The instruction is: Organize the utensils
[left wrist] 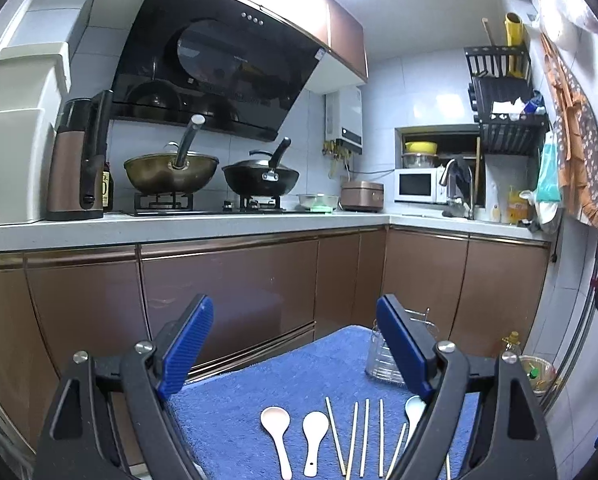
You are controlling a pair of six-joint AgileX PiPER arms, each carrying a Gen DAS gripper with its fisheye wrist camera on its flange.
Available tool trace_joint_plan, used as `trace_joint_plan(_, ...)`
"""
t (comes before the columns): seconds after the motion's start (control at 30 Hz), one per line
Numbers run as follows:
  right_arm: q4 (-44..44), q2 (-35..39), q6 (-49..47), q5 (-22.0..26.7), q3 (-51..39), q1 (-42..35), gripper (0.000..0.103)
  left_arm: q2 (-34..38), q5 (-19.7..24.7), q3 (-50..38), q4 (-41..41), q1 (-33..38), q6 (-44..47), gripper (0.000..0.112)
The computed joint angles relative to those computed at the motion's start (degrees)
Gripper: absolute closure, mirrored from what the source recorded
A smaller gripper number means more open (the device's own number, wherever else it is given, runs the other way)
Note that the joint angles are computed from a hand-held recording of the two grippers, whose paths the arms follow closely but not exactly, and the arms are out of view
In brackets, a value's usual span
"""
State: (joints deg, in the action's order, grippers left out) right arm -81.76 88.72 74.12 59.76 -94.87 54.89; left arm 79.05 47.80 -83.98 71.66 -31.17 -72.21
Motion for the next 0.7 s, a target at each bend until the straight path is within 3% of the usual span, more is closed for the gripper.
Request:
trace_joint_plan(0.4, 12.4, 5.1, -10.9, -3.5, -8.3, -5.5, 0.0, 4.0, -4.6, -2.0, -1.8, 3.3, 0.8, 0.029)
trace_joint_plan(0.7, 22.8, 9.1, -17.2, -5.4, -12.2, -10.5, 0.0, 7.5, -9.1, -3.9, -9.7, 7.8, 5.9, 0.029)
